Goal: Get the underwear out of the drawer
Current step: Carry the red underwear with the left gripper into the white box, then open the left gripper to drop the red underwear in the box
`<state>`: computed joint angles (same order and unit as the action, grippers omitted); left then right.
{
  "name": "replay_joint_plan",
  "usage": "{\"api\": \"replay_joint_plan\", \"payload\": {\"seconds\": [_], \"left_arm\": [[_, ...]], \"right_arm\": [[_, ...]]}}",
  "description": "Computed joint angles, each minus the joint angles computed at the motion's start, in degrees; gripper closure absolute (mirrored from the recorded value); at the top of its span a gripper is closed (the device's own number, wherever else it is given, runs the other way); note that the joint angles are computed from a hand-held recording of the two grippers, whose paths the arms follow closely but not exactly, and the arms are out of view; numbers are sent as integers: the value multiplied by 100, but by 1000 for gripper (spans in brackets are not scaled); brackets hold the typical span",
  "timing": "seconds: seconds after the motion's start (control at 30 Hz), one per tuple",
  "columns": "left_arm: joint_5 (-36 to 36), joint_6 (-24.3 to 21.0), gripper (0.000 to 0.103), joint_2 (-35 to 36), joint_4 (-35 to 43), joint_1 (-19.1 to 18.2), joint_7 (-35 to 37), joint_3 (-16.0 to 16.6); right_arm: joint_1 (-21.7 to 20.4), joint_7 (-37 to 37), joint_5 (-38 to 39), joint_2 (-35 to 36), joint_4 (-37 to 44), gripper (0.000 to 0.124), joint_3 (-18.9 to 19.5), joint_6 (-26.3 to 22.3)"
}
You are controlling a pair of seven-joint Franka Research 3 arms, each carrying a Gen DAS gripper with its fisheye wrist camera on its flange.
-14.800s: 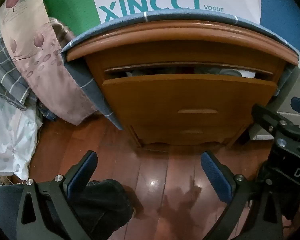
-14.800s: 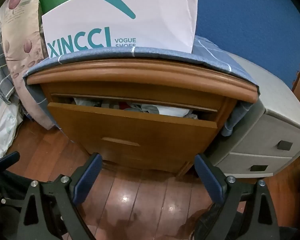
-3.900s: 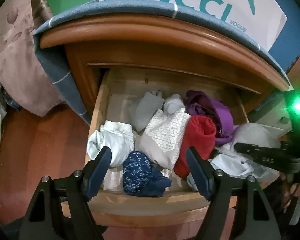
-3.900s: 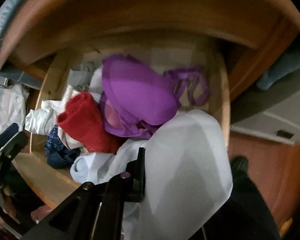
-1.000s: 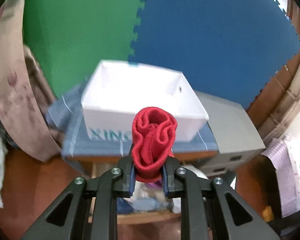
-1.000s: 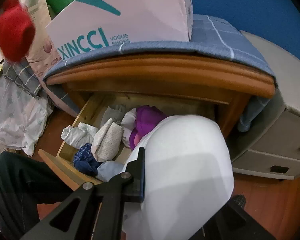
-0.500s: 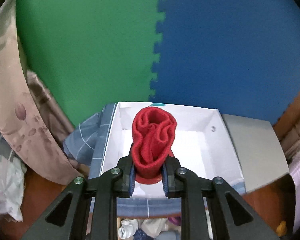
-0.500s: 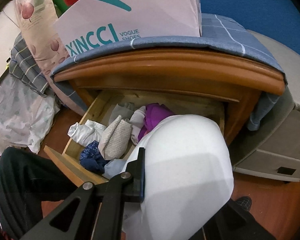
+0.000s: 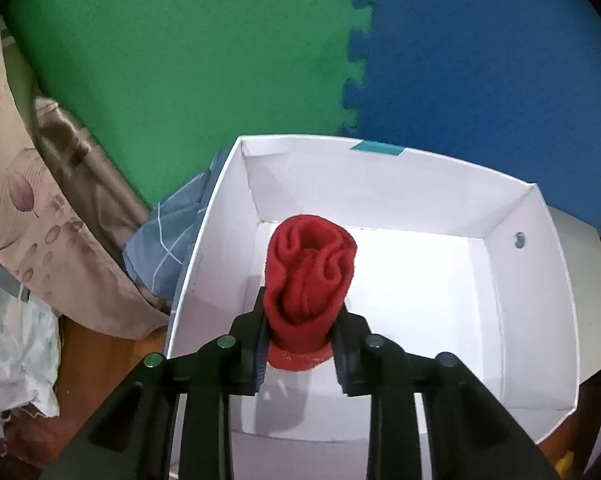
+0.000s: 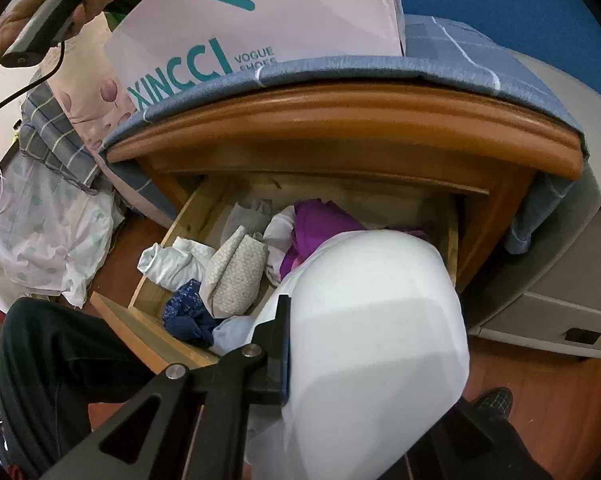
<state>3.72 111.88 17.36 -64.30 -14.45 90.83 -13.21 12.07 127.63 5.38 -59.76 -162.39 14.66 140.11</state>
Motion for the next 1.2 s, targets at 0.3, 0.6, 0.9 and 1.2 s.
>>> {"api": "replay_joint_plan", "payload": {"seconds": [0.3,0.6,0.9,1.2], "left_arm": [[-342,927,39,-622,-920,189,361,-50],[-1626,2248,26,-2989,-3719,416,1284,343],[-1264,3769,14,-4963,-6597,369,904,937],[-437,4872,13,-4709,-7415,811,-333,1050]], "right_arm": [[9,-14,-32,141,62,118,8,-31],[-42,5,-86,163,-10,118,18,155],[-128,114,-230,-173,-171,118,170,565],[-305,442,-349,-230,-7,118,400,497]]}}
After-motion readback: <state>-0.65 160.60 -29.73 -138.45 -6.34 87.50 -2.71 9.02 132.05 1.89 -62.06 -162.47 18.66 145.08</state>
